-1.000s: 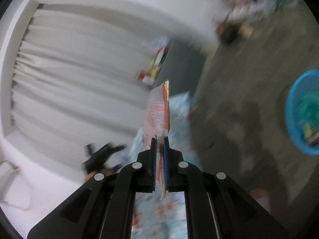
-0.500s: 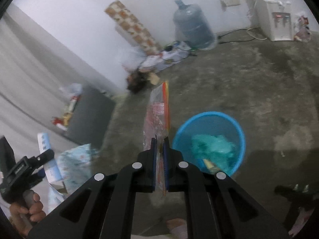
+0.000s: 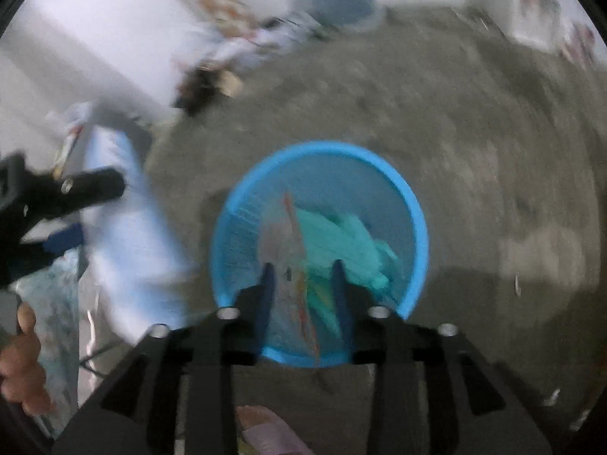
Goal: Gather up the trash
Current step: 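Carry both items over the blue basket and open both grippers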
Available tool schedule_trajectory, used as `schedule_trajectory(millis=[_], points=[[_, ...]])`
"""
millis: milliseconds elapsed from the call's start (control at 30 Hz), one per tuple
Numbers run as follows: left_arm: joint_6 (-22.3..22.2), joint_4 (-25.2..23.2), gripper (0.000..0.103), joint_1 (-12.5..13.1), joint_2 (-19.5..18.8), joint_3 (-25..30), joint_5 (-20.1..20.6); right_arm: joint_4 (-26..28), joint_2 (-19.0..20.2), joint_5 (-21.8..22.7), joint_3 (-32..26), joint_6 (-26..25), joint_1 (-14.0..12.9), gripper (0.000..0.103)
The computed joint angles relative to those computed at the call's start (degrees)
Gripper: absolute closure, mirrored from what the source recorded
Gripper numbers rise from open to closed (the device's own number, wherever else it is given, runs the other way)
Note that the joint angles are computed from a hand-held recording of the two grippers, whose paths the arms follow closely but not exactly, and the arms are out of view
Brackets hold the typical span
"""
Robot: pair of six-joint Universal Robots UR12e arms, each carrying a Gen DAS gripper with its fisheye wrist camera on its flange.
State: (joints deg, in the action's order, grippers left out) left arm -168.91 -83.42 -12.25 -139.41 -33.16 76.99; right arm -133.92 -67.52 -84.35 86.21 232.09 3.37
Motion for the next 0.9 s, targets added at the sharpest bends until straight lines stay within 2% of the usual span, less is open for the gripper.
schedule_trajectory(millis=[133, 233, 367, 500, 667, 800, 900], points=[[-1.76, -0.50, 0.019, 0.22, 0.55, -1.78, -3.26, -5.74, -2.22, -1.05, 4.53, 6.68, -0.44, 0.054], [0.30, -1.77, 0.019, 0.63, 1.19, -2.04, -5.24, -7.60, -3.23, -3.22, 5.64, 7.27, -0.31, 0.054], [1.79, -0.25, 0.019, 1.09, 3.26, -3.26, -7.20, -9.77, -3.56, -4.66, 5.58, 7.76, -0.17, 0.054], [2.92, 1.40, 0.019, 2.28, 5.91, -4.37, -11.21, -9.98, -3.03, -4.71, 3.58, 5.65, 0.26, 0.054], [6.90, 5.16, 0.019, 4.36, 11.17, -8.14, -13.94, -10.11, -2.59, -4.69, 1.21, 3.94, 1.32, 0.054], [8.37, 8.60, 0.016, 7.10, 16.39, -12.67, -16.84, -10.49, -2.19, -4.06, -1.19, 3.65, 2.39, 0.054], [7.98, 14.34, 0.014, 10.22, 21.78, -19.17, -20.68, -10.06, -1.48, -4.25, -4.71, 0.52, 3.95, 0.054]])
